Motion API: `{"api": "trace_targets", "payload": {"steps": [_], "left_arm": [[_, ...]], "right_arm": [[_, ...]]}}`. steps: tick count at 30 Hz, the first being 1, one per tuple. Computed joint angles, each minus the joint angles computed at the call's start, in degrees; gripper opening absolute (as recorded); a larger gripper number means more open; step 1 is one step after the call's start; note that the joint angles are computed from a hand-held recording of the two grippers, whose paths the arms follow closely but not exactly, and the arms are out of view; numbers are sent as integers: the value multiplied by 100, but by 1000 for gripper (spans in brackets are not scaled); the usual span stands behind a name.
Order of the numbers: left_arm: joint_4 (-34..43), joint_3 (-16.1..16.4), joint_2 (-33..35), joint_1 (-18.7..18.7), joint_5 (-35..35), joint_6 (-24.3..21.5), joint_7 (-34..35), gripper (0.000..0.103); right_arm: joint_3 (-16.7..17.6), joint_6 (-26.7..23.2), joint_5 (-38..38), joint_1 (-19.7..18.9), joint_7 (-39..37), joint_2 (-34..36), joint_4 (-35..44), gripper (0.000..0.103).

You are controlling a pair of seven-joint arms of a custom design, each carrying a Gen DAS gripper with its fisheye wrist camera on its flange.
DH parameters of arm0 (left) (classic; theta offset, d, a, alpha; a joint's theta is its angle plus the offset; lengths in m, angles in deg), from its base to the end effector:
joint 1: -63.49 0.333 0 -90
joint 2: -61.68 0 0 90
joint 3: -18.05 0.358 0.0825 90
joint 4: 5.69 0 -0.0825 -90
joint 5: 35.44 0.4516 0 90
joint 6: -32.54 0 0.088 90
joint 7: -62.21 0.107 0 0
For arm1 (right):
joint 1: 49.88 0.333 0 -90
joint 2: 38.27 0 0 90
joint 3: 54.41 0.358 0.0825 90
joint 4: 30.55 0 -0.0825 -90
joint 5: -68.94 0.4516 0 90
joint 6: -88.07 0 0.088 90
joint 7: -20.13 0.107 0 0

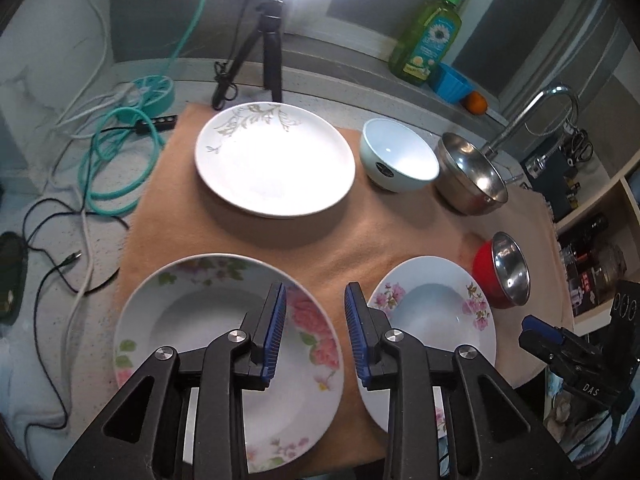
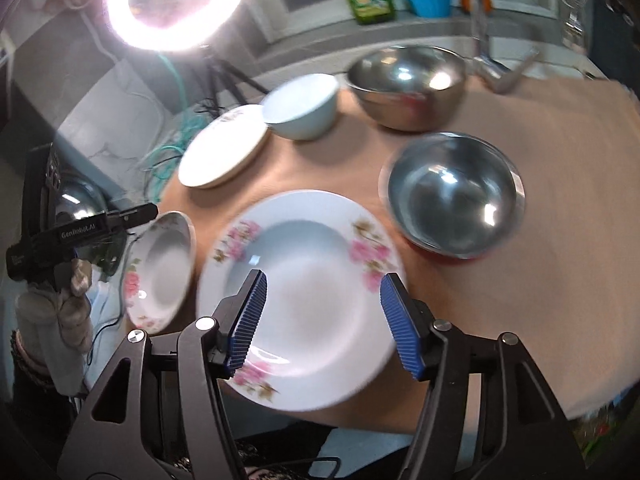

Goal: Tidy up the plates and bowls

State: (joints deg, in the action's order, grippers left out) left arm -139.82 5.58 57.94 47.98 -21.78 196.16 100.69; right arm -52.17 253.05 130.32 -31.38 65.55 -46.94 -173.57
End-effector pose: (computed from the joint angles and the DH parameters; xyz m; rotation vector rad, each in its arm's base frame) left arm 0.5126 -0.2880 0.4223 -2.1913 1.7952 -0.8135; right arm 0.5018 0.1363 0.3743 -1.8671 1.5817 -0.1357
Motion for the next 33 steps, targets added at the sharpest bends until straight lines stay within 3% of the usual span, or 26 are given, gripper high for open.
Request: {"api": "trace_targets", "payload": {"steps": [7, 13, 16, 21, 25, 33], "left_arm": [[-777, -85, -788, 286, 864, 89, -1665, 28], [-1399, -98, -1362, 432, 1175, 73, -2662, 28], [-1683, -55, -1612, 434, 1199, 26, -2959, 28], [-2011, 62, -1857, 385, 1142, 33, -3187, 28], [-2200, 243, -1844, 248, 925, 324, -3167, 28], [-2306, 520, -1580, 0, 490, 851, -2939, 27]], "right_arm": [[78, -364, 1020, 238, -1161, 283, 501, 65], [289, -653, 709, 275, -1104, 594, 875, 68], [365, -804, 195, 275, -660, 867, 1113, 68], [443, -1181, -259, 228, -254, 1265, 1479, 68], [509, -1478, -491, 202, -1, 1597, 1805, 50], [590, -1654, -1078, 215, 546, 2114, 2326, 39]]}}
